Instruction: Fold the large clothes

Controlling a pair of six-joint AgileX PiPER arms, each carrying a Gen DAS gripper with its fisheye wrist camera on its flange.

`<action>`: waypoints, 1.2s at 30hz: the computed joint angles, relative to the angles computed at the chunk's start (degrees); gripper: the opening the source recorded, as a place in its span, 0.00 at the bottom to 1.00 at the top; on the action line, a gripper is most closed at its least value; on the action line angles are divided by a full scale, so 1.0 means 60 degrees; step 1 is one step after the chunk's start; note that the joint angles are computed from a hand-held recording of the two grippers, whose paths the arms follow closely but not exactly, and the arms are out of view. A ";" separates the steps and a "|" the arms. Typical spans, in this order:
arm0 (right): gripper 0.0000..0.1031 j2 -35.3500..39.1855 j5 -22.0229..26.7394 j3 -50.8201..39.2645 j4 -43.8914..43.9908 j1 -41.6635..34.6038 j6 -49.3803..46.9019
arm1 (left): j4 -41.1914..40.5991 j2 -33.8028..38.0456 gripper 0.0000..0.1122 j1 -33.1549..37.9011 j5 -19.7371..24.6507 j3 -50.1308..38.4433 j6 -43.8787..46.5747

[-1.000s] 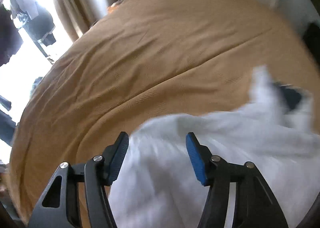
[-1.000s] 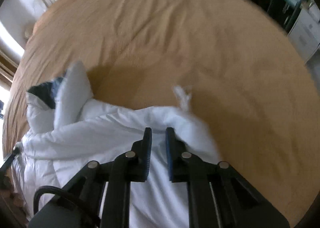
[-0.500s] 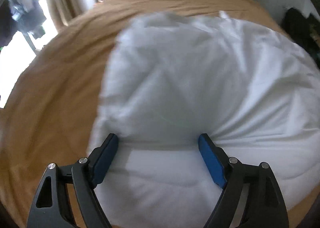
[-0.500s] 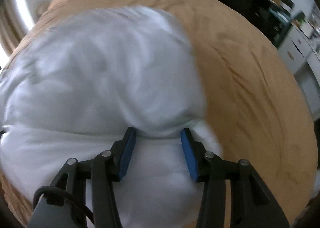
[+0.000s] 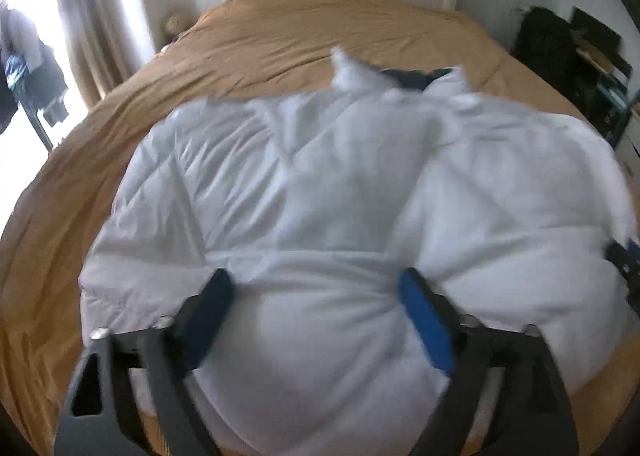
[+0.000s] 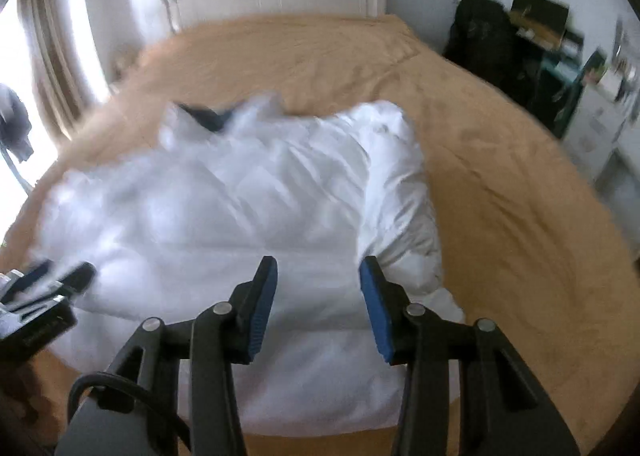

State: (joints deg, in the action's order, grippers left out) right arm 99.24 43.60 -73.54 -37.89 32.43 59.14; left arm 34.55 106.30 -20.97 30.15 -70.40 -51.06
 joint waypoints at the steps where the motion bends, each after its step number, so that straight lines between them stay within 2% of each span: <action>1: 0.43 0.0091 0.0131 0.0209 -0.0201 -0.0207 0.0082 | -0.0159 -0.0036 0.83 0.0372 -0.0045 0.0076 0.0016; 3: 0.41 0.0048 0.0437 0.0408 -0.0107 -0.0828 -0.0200 | -0.0598 -0.0272 0.81 0.1137 0.0236 0.0144 0.0279; 4: 0.41 -0.0206 0.0211 0.0706 0.0417 -0.1495 -0.0662 | -0.0913 -0.0475 0.76 0.1592 0.0494 0.0126 0.0490; 6: 0.47 -0.1101 -0.0458 0.1294 0.2279 -0.2695 -0.2065 | -0.2511 -0.1228 0.77 0.2663 0.0393 0.0368 0.1731; 7: 0.54 -0.1459 -0.0455 0.1314 0.3234 -0.3165 -0.2704 | -0.3466 -0.1745 0.80 0.3174 0.0182 0.0739 0.2450; 8: 0.72 -0.1831 -0.0377 0.1347 0.3907 -0.3508 -0.3174 | -0.4421 -0.2151 0.82 0.3525 0.0136 0.1018 0.3156; 9: 0.86 -0.2223 -0.0368 0.1418 0.4668 -0.3838 -0.3702 | -0.5376 -0.2487 0.86 0.3844 0.0144 0.1319 0.3770; 11: 0.92 -0.3221 -0.0480 0.2003 0.6311 -0.4399 -0.4840 | -0.7285 -0.2991 0.87 0.4352 0.0513 0.1840 0.5393; 12: 0.98 -0.3540 -0.0285 0.2194 0.7194 -0.4642 -0.5349 | -0.8080 -0.3212 0.88 0.4628 0.0622 0.2200 0.6315; 14: 0.99 -0.3747 0.0126 0.2446 0.8415 -0.4751 -0.5748 | -0.8553 -0.3351 0.89 0.4692 0.0654 0.2725 0.7012; 15: 0.99 -0.3939 0.0169 0.2849 0.9369 -0.5044 -0.6280 | -0.8580 -0.3594 0.90 0.4509 0.0828 0.2965 0.6935; 16: 0.99 -0.4042 0.0159 0.3231 1.0324 -0.5402 -0.6870 | -0.8965 -0.3456 0.90 0.4531 0.0680 0.3159 0.7239; 18: 0.99 -0.3790 0.0218 0.3787 1.2234 -0.6186 -0.8179 | -1.0238 -0.3137 0.90 0.4760 0.0769 0.3294 0.8275; 20: 0.99 -0.3353 0.0203 0.4264 1.4144 -0.6662 -0.9277 | -1.1886 -0.2896 0.90 0.4951 0.0468 0.3503 0.9547; 22: 0.99 -0.2870 0.0259 0.4654 1.6011 -0.7054 -1.0641 | -1.2841 -0.2611 0.90 0.4969 0.0168 0.3510 1.0256; 23: 0.99 -0.2581 0.0109 0.4704 1.6542 -0.7014 -1.1071 | -1.2980 -0.2348 0.90 0.4950 0.0108 0.3291 1.0325; 25: 1.00 -0.2040 -0.0201 0.4437 1.6601 -0.6701 -1.1145 | -1.3049 -0.1768 0.91 0.4884 0.0072 0.2795 1.0253; 26: 1.00 -0.2009 -0.0241 0.4424 1.6464 -0.6623 -1.1007 | -1.3208 -0.1399 0.91 0.4872 0.0058 0.2517 1.0223; 28: 1.00 -0.1138 -0.0464 0.3768 1.6296 -0.6324 -1.0883 | -1.3908 -0.0986 0.91 0.5050 0.0156 0.2262 1.0518; 30: 0.98 -0.0866 -0.0746 0.3804 1.7010 -0.6218 -1.1538 | -1.5096 -0.0896 0.90 0.5384 0.0244 0.2338 1.1250; 31: 0.95 -0.0970 -0.0905 0.3883 1.7108 -0.6169 -1.1580 | -1.5255 -0.0894 0.79 0.5443 0.0163 0.2353 1.1148; 32: 0.83 -0.1159 -0.1195 0.3939 1.6985 -0.6009 -1.1532 | -1.5039 -0.0871 0.71 0.5404 0.0007 0.2280 1.0665; 33: 0.71 -0.1359 -0.1472 0.3898 1.6481 -0.5793 -1.1262 | -1.4748 -0.0802 0.58 0.5366 0.0062 0.2128 1.0352; 34: 0.65 -0.1490 -0.1607 0.3791 1.5873 -0.5575 -1.0884 | -1.4407 -0.0754 0.46 0.5259 0.0079 0.1950 1.0098; 36: 0.44 -0.1682 -0.1652 0.3535 1.4951 -0.5286 -1.0281 | -1.2929 -0.0892 0.34 0.4844 -0.0048 0.1639 0.8899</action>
